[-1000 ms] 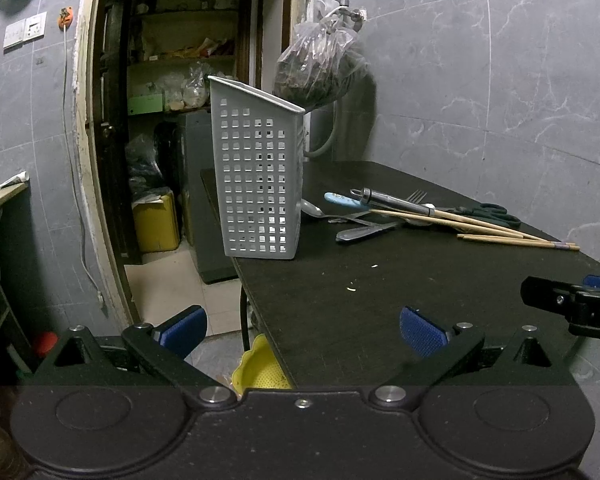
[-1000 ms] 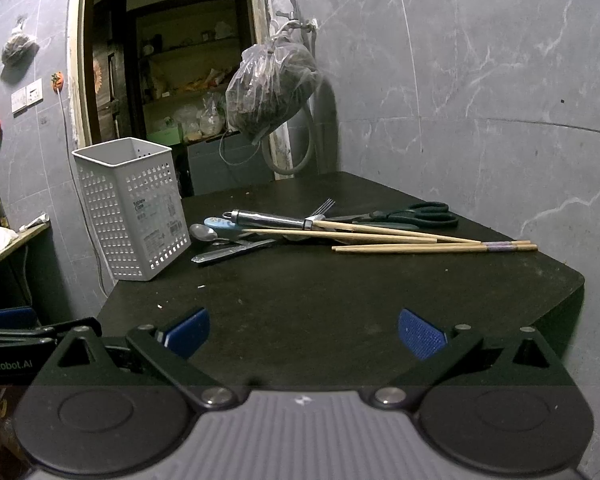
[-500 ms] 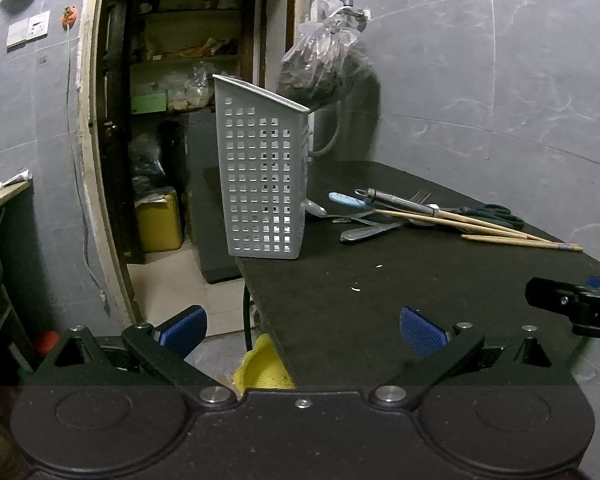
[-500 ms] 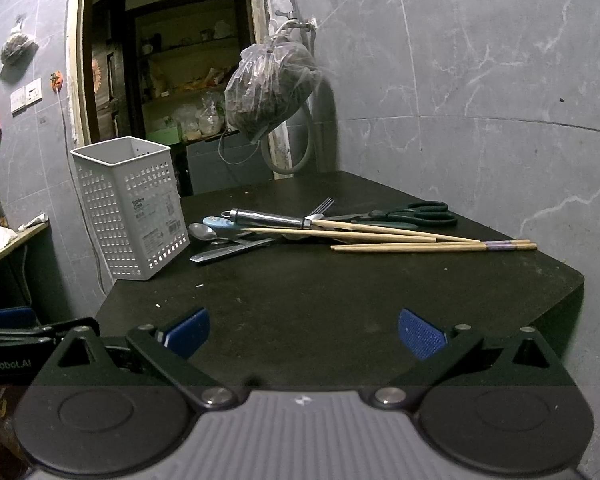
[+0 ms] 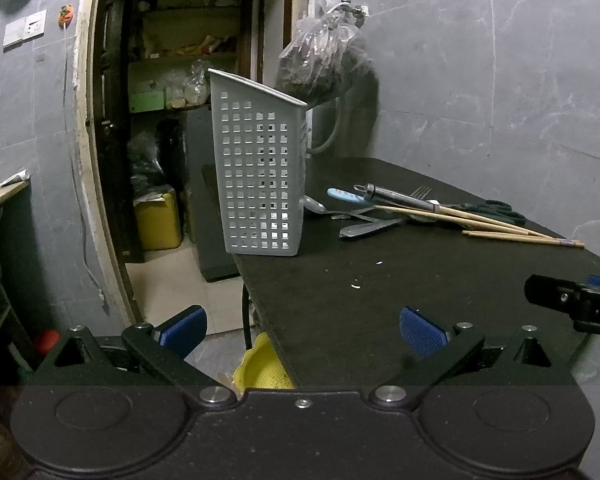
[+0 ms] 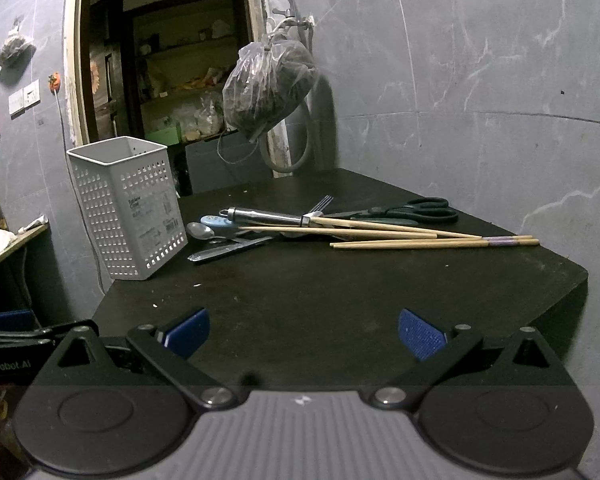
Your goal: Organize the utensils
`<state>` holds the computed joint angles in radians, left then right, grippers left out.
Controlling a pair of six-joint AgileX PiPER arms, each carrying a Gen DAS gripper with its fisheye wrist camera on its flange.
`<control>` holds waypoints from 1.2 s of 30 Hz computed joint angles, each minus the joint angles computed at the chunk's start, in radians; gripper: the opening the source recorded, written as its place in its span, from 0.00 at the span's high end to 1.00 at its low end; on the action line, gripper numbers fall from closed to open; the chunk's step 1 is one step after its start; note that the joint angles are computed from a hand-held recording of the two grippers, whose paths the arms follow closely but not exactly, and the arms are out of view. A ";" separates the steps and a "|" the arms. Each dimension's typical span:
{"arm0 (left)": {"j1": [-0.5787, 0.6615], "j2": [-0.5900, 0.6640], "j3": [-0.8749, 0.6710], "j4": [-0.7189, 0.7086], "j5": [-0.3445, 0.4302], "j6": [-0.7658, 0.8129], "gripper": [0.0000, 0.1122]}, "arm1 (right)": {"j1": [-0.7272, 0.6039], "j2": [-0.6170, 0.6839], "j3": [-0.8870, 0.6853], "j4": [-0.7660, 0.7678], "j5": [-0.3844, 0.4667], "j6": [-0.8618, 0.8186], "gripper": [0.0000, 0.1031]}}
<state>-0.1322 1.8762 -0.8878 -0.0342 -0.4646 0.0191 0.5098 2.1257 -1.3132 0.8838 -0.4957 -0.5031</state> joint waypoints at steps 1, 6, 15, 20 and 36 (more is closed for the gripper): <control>0.000 0.002 -0.002 0.000 0.000 0.002 0.09 | -0.001 0.002 -0.001 -0.006 0.001 0.007 0.00; -0.005 0.010 -0.008 -0.023 -0.010 0.028 0.09 | -0.011 0.010 -0.005 -0.056 0.003 0.053 0.00; -0.010 0.041 -0.042 -0.120 -0.043 0.113 0.09 | -0.031 0.039 -0.013 -0.196 -0.007 0.188 0.00; -0.006 0.065 -0.084 -0.141 -0.046 0.138 0.09 | -0.044 0.060 -0.030 -0.249 -0.012 0.237 0.00; 0.017 0.303 -0.530 -0.269 -0.023 0.295 0.09 | -0.045 0.137 -0.197 -0.017 -0.045 -0.136 0.00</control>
<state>-0.1150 2.1796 -1.4181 -0.3031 -0.4874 0.3141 0.4651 2.2625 -1.5097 0.8669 -0.5404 -0.6392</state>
